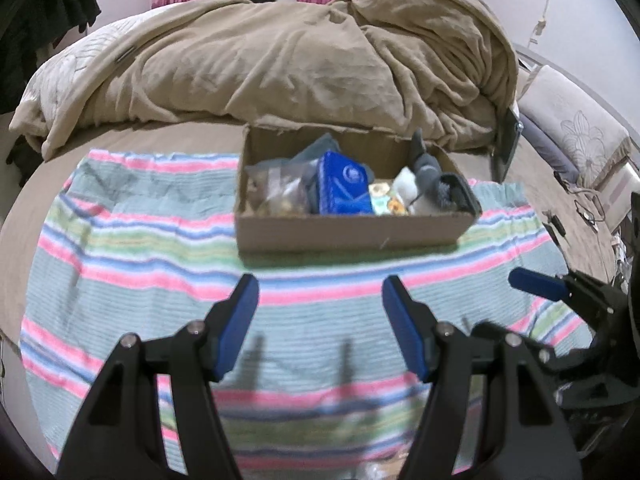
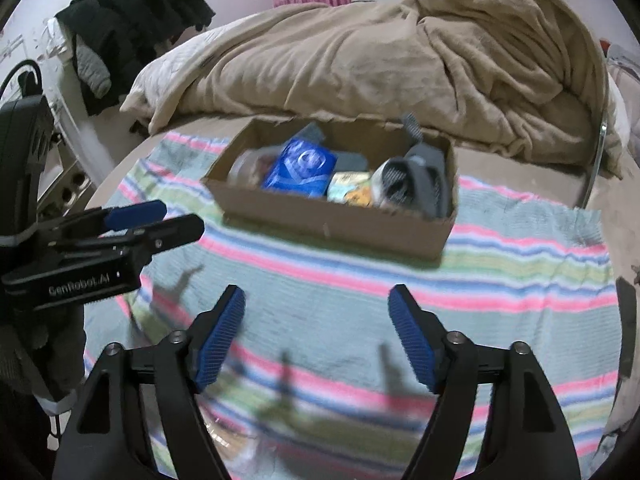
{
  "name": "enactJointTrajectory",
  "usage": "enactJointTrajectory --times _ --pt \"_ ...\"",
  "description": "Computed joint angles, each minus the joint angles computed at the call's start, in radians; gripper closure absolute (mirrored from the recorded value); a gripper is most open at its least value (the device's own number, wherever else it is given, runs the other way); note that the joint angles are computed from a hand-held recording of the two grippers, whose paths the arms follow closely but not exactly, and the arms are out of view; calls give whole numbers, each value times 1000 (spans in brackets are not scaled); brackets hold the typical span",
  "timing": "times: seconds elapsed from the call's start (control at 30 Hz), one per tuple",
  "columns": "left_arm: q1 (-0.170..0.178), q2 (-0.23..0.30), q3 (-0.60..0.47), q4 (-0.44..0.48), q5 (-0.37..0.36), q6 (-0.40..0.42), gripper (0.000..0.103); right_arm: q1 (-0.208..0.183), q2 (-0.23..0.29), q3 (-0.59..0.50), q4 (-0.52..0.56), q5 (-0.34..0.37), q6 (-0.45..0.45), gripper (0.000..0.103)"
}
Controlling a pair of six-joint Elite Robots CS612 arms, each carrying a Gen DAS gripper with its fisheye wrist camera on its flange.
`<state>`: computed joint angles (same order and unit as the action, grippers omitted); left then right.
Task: Organize objects
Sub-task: 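Open both tools to release the items and move back to the blanket, then lower the right tool and grasp the clear cotton swab bag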
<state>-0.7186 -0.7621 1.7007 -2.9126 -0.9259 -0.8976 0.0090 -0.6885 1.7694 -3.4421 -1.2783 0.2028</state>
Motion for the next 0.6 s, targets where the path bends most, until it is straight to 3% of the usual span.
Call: enactJointTrajectory --times 0.4,0.47,0.6 --pt "-33 -32 88 -27 -18 -54 36 35 -1 48 13 17 32 17" --pt "-37 -35 102 -40 -22 -63 21 40 0 52 24 15 30 17" --pt "-45 -41 127 -57 -26 -77 19 51 3 57 41 10 33 16"
